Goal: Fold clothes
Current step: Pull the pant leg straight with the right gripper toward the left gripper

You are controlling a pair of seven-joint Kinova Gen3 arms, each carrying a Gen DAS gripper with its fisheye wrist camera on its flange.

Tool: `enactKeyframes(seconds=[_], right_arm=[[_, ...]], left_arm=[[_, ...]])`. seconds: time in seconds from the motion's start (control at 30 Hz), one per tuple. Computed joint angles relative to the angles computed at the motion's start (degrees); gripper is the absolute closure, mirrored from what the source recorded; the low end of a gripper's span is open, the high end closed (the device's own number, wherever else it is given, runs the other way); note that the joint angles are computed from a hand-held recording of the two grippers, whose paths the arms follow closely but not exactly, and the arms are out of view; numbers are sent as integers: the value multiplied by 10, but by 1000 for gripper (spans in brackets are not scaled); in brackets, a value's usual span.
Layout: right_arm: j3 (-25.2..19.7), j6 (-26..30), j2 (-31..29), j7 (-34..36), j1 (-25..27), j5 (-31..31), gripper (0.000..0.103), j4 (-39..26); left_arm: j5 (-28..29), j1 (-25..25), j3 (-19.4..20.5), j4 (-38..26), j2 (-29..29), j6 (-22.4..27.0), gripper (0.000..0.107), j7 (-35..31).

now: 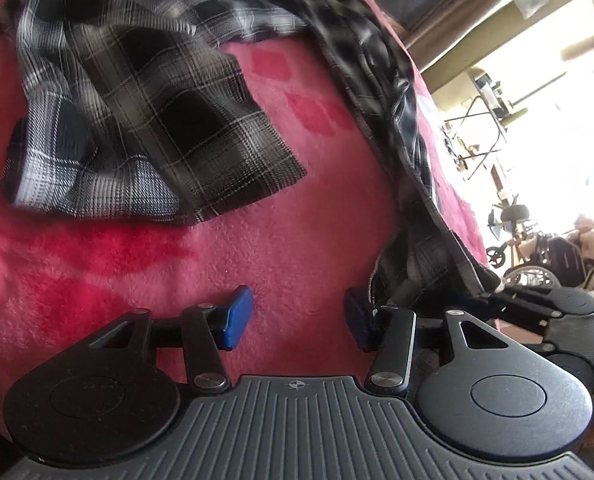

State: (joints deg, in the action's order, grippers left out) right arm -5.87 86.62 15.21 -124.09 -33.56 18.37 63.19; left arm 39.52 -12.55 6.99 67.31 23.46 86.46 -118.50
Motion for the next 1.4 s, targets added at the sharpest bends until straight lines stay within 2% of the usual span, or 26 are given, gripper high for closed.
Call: enactKeyframes(seconds=[0.3,0.4,0.43,0.6,0.8,0.93,1.03,1.23,1.4], right_arm=[[7,13,7,-75,10,-32,66,0],[4,27,16,-73,7,-35,85,-19],[3,31,19,-73,5,-35,95,-25],[2,36,21,-85,-18,-27,98,-44],[-13,10,-17,-101,-33,-33,99,-20],[-31,-32,-73,-127,-40,-27,99,30],[-52,-80,-136,-162,-36,-15,99,89],[-106,-152,-265,-233,2,4,99,220],[-124,-187,-339,-247,41,-10,99,302]], left_arm=[[26,-14,4,-5,14,25,57,5],[35,-19,6,-7,18,31,57,5],[35,-19,6,-8,19,32,57,5],[40,-24,5,-13,24,41,57,19],[39,-24,1,-1,14,28,57,34],[28,-14,-1,14,-3,9,57,32],[26,-11,1,21,-12,17,57,24],[29,5,7,38,-32,59,56,-16],[36,31,-1,57,-39,58,56,10]])
